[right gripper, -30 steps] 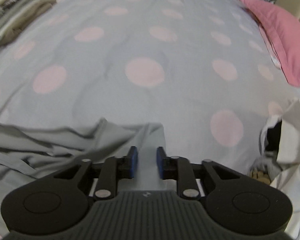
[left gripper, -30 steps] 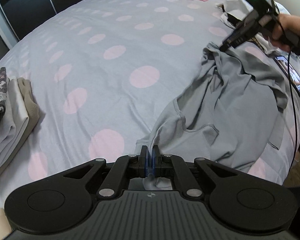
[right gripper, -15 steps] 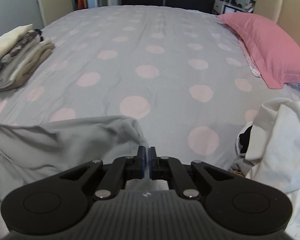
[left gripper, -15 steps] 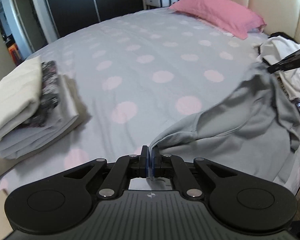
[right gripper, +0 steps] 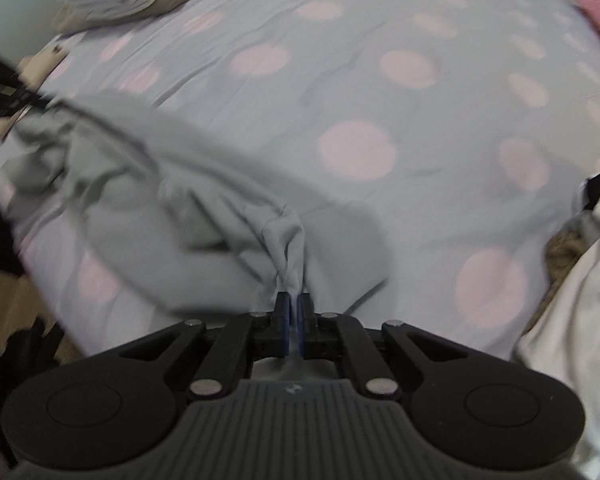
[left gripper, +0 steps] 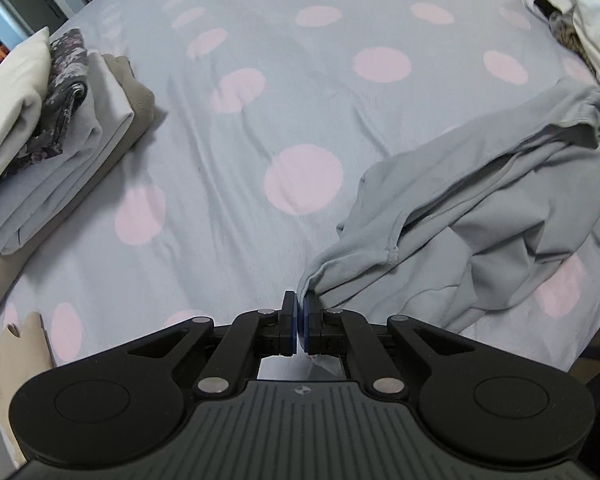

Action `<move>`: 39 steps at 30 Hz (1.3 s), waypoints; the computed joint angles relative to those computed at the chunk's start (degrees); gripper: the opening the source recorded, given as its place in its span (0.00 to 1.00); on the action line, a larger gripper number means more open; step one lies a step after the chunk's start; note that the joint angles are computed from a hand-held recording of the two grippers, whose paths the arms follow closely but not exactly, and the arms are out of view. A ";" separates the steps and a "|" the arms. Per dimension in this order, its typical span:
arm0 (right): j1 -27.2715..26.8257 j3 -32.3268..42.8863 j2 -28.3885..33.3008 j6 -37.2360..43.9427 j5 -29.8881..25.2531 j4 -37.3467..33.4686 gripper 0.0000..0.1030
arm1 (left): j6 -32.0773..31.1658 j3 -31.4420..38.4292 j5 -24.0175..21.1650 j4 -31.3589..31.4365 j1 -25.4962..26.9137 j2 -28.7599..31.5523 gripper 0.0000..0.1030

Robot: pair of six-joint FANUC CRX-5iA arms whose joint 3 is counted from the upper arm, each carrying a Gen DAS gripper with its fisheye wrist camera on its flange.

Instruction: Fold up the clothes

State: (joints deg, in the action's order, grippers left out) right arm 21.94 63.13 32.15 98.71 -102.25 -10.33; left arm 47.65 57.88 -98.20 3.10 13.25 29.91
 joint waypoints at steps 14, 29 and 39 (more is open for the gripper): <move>5.82 -5.99 -5.17 10.57 8.73 9.57 0.09 | -0.13 -0.80 1.37 -3.32 -2.11 -0.42 0.01; 11.09 -4.41 -1.06 44.22 11.17 19.96 0.24 | -1.23 -3.06 3.24 -2.92 -1.89 -1.80 0.01; 9.41 -2.88 1.44 40.42 8.40 18.60 0.14 | -2.24 -3.79 3.47 -2.30 -1.56 -2.08 0.01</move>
State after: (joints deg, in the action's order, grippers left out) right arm 31.35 60.25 33.60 139.13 -93.86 8.27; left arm 45.40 54.10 -94.73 0.80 11.68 27.83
